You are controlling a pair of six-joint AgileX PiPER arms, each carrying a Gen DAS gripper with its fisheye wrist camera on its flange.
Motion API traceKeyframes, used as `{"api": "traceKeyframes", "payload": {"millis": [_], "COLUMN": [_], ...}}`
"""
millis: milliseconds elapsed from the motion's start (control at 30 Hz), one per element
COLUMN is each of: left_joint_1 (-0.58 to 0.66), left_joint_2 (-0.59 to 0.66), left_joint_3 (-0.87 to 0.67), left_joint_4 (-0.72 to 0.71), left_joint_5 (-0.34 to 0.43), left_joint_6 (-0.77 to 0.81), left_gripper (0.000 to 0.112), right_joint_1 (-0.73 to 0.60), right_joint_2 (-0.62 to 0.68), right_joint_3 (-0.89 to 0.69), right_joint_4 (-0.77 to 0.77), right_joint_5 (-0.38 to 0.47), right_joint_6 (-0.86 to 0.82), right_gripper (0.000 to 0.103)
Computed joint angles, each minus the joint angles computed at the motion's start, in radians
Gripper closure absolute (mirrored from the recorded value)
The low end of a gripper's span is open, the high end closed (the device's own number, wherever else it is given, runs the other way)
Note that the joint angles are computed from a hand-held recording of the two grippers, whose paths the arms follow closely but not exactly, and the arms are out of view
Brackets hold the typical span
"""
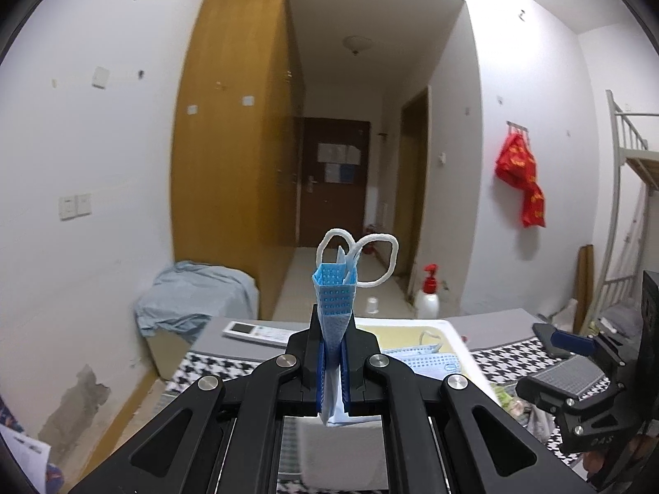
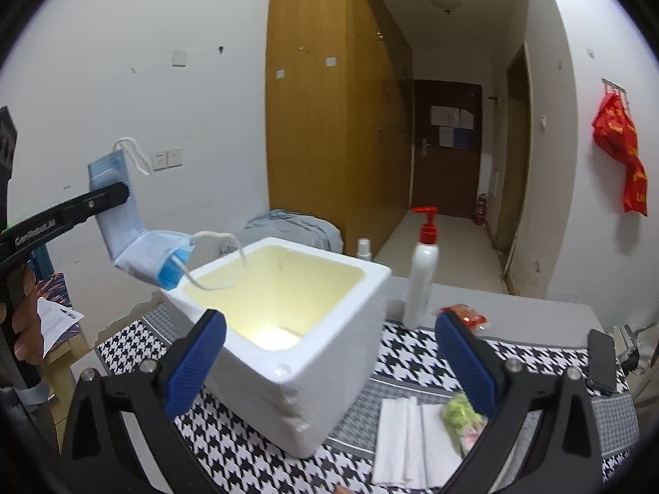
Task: Organize soft objects
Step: 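Move the blue mask over the foam box and open the left tool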
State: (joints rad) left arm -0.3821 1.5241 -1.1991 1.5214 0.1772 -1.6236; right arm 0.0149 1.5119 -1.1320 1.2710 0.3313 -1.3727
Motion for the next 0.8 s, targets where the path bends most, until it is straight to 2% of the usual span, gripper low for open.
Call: {"api": "traceKeyframes", "payload": {"millis": [67,300,633,667,800], "left_joint_1": [-0.006,-0.021,-0.034,-0.038,-0.039], "left_joint_2": [0.021,0.098,0.174,0.181,0.205], "left_joint_3": [-0.023,-0.118,-0.216,-0.219,-0.254], "left_joint_4": [-0.040,-0.373,-0.713,-0.706,-0.836], "left_joint_5": [-0.013,-0.038,-0.010,-0.007,0.012], "left_joint_6": [0.044,0.390,0.736,0.730,0.865], "left_gripper": [0.107,0.107,0.107,0.107,0.107], "right_joint_1": [-0.017,-0.073,-0.137,-0.144,-0.158], "right_joint_2": [-0.012,-0.036,-0.053,-0.054,-0.055], "right_joint_3": [0.018,0.065,0.108,0.110,0.118], "right_joint_4": [0.019,0.062,0.113,0.120,0.135], "right_joint_5": [-0.001,-0.009,-0.012,-0.009,-0.007], "right_joint_6": [-0.018,-0.059,-0.105,-0.110,-0.121], "right_gripper": [0.001,0.001,0.001,0.001,0.001]}}
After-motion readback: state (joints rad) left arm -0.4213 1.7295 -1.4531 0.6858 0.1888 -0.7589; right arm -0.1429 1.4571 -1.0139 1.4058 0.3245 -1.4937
